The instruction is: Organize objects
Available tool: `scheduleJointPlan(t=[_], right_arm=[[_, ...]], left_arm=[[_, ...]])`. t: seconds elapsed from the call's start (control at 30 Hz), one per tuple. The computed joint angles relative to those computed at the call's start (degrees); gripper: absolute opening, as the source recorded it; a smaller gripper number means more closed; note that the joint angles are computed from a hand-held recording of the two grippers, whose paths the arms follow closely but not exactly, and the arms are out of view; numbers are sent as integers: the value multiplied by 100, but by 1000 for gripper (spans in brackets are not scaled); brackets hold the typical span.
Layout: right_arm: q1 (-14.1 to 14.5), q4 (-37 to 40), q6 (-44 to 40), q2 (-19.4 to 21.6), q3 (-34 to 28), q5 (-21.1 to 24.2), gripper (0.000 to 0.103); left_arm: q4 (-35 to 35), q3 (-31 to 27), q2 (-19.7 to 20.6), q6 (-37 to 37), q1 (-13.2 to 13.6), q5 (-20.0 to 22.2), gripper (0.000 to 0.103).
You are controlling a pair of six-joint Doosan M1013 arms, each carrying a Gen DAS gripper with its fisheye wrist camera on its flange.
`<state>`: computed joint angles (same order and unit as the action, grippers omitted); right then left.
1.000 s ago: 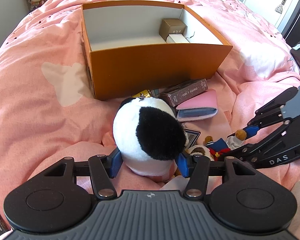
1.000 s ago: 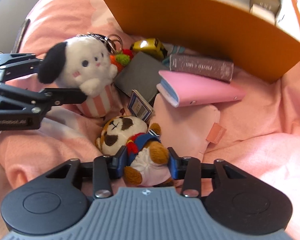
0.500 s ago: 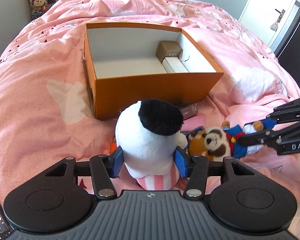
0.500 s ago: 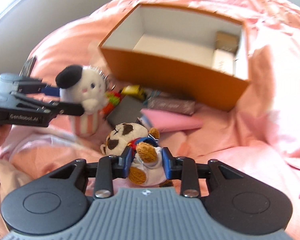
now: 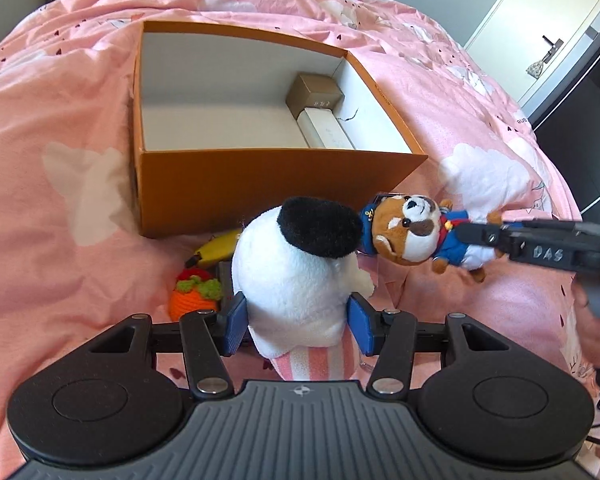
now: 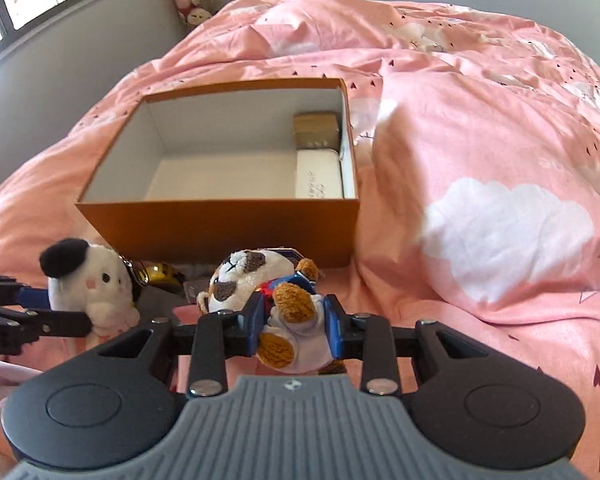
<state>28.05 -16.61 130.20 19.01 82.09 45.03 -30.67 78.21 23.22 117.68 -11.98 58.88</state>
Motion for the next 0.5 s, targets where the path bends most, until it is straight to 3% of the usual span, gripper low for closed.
scheduleJointPlan(t=[0.13, 0.33, 0.5], right_arm=[[-41, 307, 205, 123, 23, 152, 34], [-210, 1646, -955, 198, 30, 398, 47], [-398, 2162, -1618, 177, -19, 513, 59]], left_arm=[[32, -85, 146, -165, -38, 164, 60], [391, -121, 266, -453, -105, 133, 63], [622, -65, 220, -580, -135, 22, 69]])
